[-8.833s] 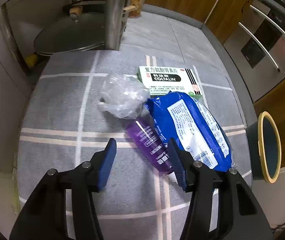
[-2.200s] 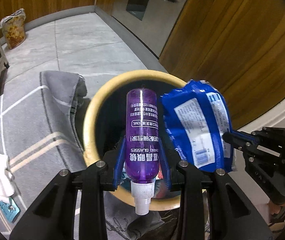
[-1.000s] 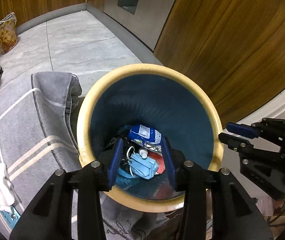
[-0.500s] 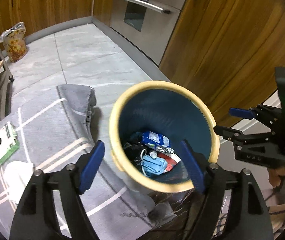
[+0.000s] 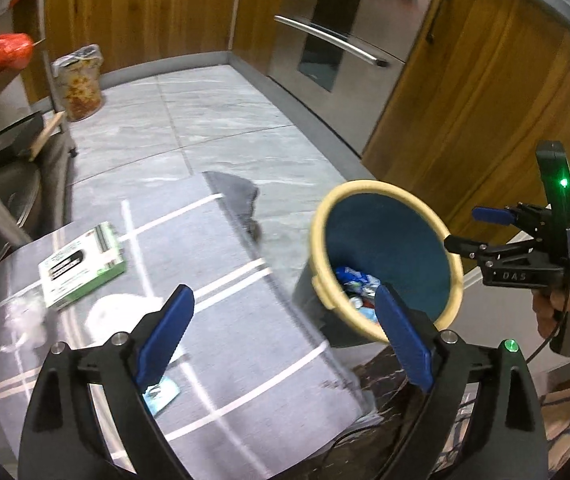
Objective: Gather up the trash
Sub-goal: 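Move both open tools back over the remaining trash on the cloth, then grasp the clear plastic bag with the left tool while the right tool grasps the white tissue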
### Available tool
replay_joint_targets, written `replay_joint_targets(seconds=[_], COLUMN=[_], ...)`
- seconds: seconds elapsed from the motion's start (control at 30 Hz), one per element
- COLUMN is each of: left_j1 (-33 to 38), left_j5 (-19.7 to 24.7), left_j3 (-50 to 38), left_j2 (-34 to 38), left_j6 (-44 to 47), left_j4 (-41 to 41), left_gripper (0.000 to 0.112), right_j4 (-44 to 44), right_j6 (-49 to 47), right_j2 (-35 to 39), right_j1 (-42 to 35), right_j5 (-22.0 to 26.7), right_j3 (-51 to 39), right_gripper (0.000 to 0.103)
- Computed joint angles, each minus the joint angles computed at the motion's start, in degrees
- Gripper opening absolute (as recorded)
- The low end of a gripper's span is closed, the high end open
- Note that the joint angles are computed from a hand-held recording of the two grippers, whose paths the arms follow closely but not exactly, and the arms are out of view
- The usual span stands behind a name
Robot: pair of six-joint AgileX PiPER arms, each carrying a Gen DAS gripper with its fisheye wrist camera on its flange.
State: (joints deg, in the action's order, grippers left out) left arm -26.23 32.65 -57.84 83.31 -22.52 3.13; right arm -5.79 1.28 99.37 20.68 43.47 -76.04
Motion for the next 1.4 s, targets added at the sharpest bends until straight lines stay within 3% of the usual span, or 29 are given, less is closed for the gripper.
replay_joint_targets(seconds=[0.6,0.8,0.93,1.1,1.4], left_j1=[21.6,30.3,34.0,39.8,50.2], left_j5=[-0.7,-1.3,-2.7,-3.4,-5.5], left_j3=[15.4,18.8,21.0,22.6,21.5], left_j2=[-14.3,-14.1,-13.5,-12.3,-5.7], left_j6=[13.1,20.8,21.2,27.6,34.6], left_j4=[-3.7,-8.2,-5.2,-8.3,-11.1], left_gripper=[0.089,0.089,0.089,0.089,0.088], right_j4=[3.4,6.7,7.3,8.1,7.6], right_j6=[1.1,-0.1,0.0,1.3,4.9], right_j2=[9.4,13.8,17.8,23.2,36.1], right_j1=[13.4,17.3,20.3,23.7,29.5], right_j5=[5.5,7.1,8.9,11.1,18.1], right_j3=[-13.4,-18.8,-23.8,-30.8,-49.8], right_gripper=[0.079,0.079,0.079,0.079,0.079])
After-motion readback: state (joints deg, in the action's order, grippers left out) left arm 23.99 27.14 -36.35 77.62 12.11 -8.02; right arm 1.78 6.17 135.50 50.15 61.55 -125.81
